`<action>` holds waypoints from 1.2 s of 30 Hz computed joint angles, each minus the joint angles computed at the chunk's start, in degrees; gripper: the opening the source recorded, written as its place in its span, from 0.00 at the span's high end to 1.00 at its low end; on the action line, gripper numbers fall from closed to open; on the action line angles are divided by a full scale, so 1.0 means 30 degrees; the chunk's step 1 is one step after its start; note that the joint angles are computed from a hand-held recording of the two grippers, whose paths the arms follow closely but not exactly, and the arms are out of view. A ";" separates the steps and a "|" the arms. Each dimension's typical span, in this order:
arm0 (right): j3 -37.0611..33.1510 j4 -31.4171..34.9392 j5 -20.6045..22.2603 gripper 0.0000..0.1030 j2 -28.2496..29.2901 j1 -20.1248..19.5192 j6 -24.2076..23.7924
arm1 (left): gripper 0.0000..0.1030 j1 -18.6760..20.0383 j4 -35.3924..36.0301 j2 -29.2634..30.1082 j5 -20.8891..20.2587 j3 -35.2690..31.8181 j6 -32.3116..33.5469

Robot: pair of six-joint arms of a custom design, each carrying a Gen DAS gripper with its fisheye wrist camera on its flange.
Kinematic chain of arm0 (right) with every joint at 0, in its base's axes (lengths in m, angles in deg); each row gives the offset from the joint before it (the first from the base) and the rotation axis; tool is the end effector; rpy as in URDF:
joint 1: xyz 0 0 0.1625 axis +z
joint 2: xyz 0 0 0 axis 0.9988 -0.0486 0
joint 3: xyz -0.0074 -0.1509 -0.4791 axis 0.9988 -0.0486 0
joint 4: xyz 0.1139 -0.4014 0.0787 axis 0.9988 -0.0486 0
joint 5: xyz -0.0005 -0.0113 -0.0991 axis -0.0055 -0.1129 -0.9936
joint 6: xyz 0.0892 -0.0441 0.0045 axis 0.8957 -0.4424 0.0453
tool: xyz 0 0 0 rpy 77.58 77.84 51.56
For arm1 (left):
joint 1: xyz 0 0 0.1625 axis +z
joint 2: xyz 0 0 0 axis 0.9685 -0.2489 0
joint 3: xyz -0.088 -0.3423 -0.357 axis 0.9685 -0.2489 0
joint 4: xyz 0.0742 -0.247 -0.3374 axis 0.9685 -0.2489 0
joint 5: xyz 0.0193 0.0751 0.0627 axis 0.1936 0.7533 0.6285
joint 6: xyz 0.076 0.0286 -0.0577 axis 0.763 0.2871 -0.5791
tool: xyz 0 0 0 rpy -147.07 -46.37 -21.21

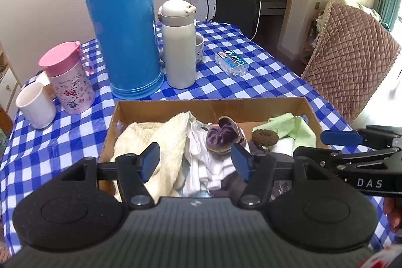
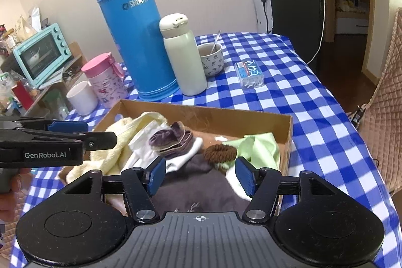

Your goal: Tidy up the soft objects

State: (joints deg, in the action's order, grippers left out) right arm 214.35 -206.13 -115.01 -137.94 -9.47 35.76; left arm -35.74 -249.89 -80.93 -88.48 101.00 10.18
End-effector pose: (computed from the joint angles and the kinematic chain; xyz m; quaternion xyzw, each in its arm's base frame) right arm 0.0177 -0.5350 0.2567 0.1878 -0.9003 0.3530 0.1717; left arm -0.3342 -0.5514 0.0180 0.2511 0.8689 -0.2917 0.3113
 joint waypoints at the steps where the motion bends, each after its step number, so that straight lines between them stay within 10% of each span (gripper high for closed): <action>1: 0.0207 0.0044 0.0154 0.40 -0.0228 -0.0048 0.0069 | 0.41 -0.0169 0.0093 -0.0147 0.0042 0.0195 -0.0285; 19: 0.4442 0.2066 0.2399 0.37 -0.5699 -0.1532 -0.1066 | 0.41 -0.5281 0.5946 -0.3031 0.1884 0.4254 -1.1227; 36: 0.8121 0.5177 0.3183 0.37 -1.0468 -0.2468 -0.3403 | 0.41 -1.0203 1.5171 -0.6511 0.0485 0.6553 -2.1543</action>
